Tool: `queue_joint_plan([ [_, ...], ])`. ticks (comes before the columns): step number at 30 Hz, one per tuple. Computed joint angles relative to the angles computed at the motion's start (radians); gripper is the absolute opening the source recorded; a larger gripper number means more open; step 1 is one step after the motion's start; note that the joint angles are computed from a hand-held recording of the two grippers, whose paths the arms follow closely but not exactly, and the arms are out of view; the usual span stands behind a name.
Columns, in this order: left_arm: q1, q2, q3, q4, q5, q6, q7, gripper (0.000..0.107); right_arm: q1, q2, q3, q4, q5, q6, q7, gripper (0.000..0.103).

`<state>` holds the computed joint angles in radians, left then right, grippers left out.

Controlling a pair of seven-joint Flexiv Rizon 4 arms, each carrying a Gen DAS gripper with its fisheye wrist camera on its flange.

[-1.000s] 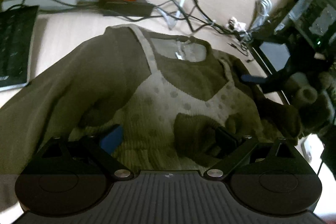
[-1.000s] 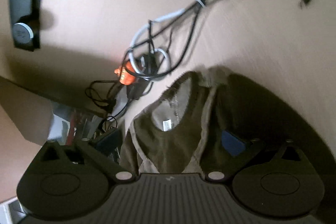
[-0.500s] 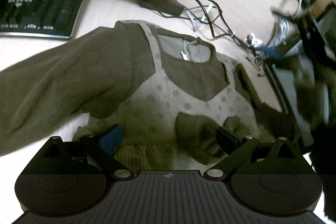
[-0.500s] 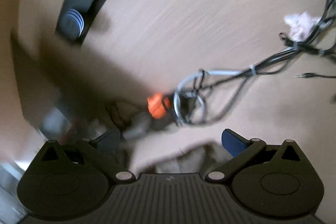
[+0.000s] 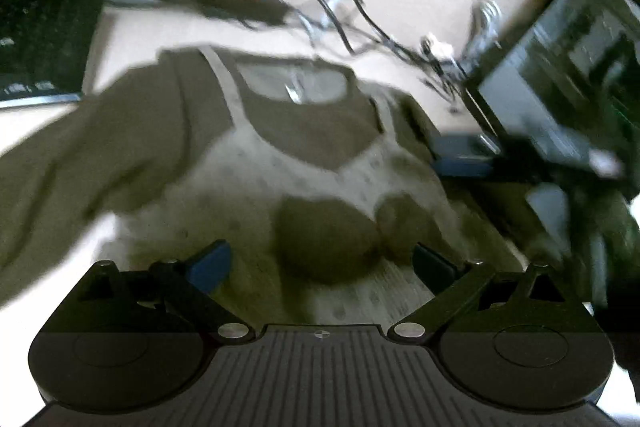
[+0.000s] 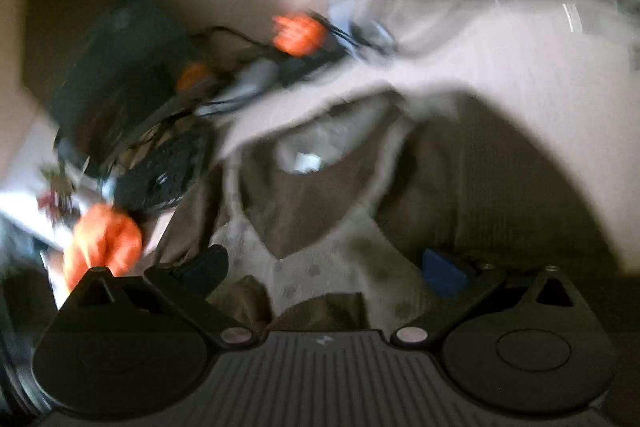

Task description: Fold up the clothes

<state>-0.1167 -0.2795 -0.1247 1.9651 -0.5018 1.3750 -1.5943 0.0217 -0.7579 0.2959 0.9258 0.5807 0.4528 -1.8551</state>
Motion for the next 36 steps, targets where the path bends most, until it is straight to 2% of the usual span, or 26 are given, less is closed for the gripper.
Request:
queue_joint_plan([
  [2, -0.017, -0.001, 0.028, 0.000, 0.037, -0.033, -0.041, 0.100, 0.043, 0.003, -0.093, -0.003, 0.049, 0.024, -0.004, 0.103],
  [3, -0.015, -0.002, 0.028, 0.006, 0.038, -0.035, -0.045, 0.101, 0.101, 0.031, -0.173, 0.044, 0.021, 0.120, -0.019, 0.103],
  [4, -0.002, 0.002, 0.002, 0.027, 0.010, 0.000, -0.013, 0.101, 0.161, 0.061, -0.238, 0.124, -0.033, 0.274, -0.015, 0.103],
  [5, 0.007, 0.004, -0.011, 0.033, -0.004, 0.004, 0.009, 0.102, 0.200, 0.076, -0.277, 0.184, -0.104, 0.403, 0.007, 0.103],
  [6, 0.015, 0.005, -0.023, 0.039, -0.020, 0.008, 0.031, 0.103, 0.212, 0.098, -0.289, 0.231, -0.133, 0.478, 0.022, 0.103],
  [7, 0.022, 0.005, -0.035, 0.042, -0.038, 0.011, 0.056, 0.103, 0.200, 0.117, -0.273, 0.268, -0.150, 0.539, 0.021, 0.103],
  [10, 0.018, 0.005, -0.035, 0.044, -0.054, 0.013, 0.077, 0.103, 0.068, 0.227, -0.127, 0.351, 0.002, 0.524, -0.097, 0.103],
  [11, 0.016, 0.006, -0.031, 0.043, -0.054, 0.007, 0.076, 0.103, 0.054, 0.266, -0.110, 0.410, 0.012, 0.557, -0.110, 0.103],
  [12, 0.015, 0.007, -0.027, 0.039, -0.052, -0.005, 0.078, 0.103, 0.062, 0.309, -0.126, 0.480, 0.011, 0.596, -0.111, 0.103],
  [13, 0.013, 0.008, -0.024, 0.034, -0.050, -0.017, 0.081, 0.103, 0.075, 0.341, -0.149, 0.546, -0.013, 0.638, -0.080, 0.103],
  [15, 0.006, 0.005, -0.011, 0.026, -0.049, -0.028, 0.058, 0.103, 0.069, 0.370, -0.157, 0.663, -0.131, 0.722, 0.076, 0.103],
  [17, -0.013, -0.001, 0.016, 0.010, -0.021, -0.039, -0.001, 0.103, 0.118, 0.379, -0.239, 0.737, -0.192, 0.776, 0.220, 0.090],
  [18, -0.024, -0.004, 0.034, -0.001, 0.005, -0.050, -0.042, 0.103, 0.125, 0.380, -0.263, 0.754, -0.204, 0.780, 0.265, 0.066],
  [19, -0.039, -0.008, 0.059, -0.018, 0.048, -0.066, -0.090, 0.103, 0.124, 0.378, -0.276, 0.758, -0.201, 0.776, 0.286, 0.047],
  [20, -0.052, -0.012, 0.082, -0.038, 0.100, -0.081, -0.124, 0.099, 0.101, 0.374, -0.260, 0.764, -0.225, 0.785, 0.320, 0.044],
  [21, -0.065, -0.016, 0.101, -0.059, 0.151, -0.097, -0.157, 0.082, 0.080, 0.370, -0.240, 0.775, -0.260, 0.806, 0.352, 0.044],
  [22, -0.076, -0.019, 0.119, -0.080, 0.201, -0.114, -0.189, 0.069, 0.053, 0.364, -0.213, 0.789, -0.313, 0.831, 0.401, 0.044],
  [23, -0.086, -0.023, 0.134, -0.101, 0.249, -0.131, -0.218, 0.062, 0.054, 0.362, -0.219, 0.798, -0.331, 0.846, 0.426, 0.044],
  [24, -0.082, -0.025, 0.130, -0.109, 0.265, -0.135, -0.227, 0.062, 0.066, 0.357, -0.236, 0.797, -0.319, 0.854, 0.435, 0.048],
  [25, -0.079, -0.028, 0.127, -0.118, 0.279, -0.139, -0.235, 0.063, 0.069, 0.350, -0.239, 0.790, -0.297, 0.859, 0.440, 0.058],
  [26, -0.077, -0.030, 0.125, -0.126, 0.293, -0.143, -0.242, 0.067, 0.051, 0.340, -0.219, 0.781, -0.281, 0.868, 0.444, 0.066],
  [27, -0.073, -0.032, 0.120, -0.130, 0.296, -0.144, -0.246, 0.071, 0.009, 0.323, -0.166, 0.764, -0.268, 0.890, 0.446, 0.077],
  [28, -0.072, -0.031, 0.117, -0.131, 0.303, -0.145, -0.253, 0.073, -0.053, 0.300, -0.089, 0.752, -0.293, 0.923, 0.474, 0.083],
  [32, -0.069, -0.026, 0.107, -0.130, 0.318, -0.139, -0.266, 0.078, -0.190, 0.197, 0.123, 0.613, -0.244, 0.917, 0.338, 0.084],
  [34, -0.061, -0.013, 0.095, -0.113, 0.310, -0.119, -0.248, 0.080, -0.252, 0.126, 0.252, 0.495, -0.173, 0.867, 0.156, 0.084],
  [36, -0.075, -0.007, 0.118, -0.116, 0.350, -0.116, -0.271, 0.084, -0.250, 0.099, 0.308, 0.390, -0.065, 0.783, -0.085, 0.086],
])
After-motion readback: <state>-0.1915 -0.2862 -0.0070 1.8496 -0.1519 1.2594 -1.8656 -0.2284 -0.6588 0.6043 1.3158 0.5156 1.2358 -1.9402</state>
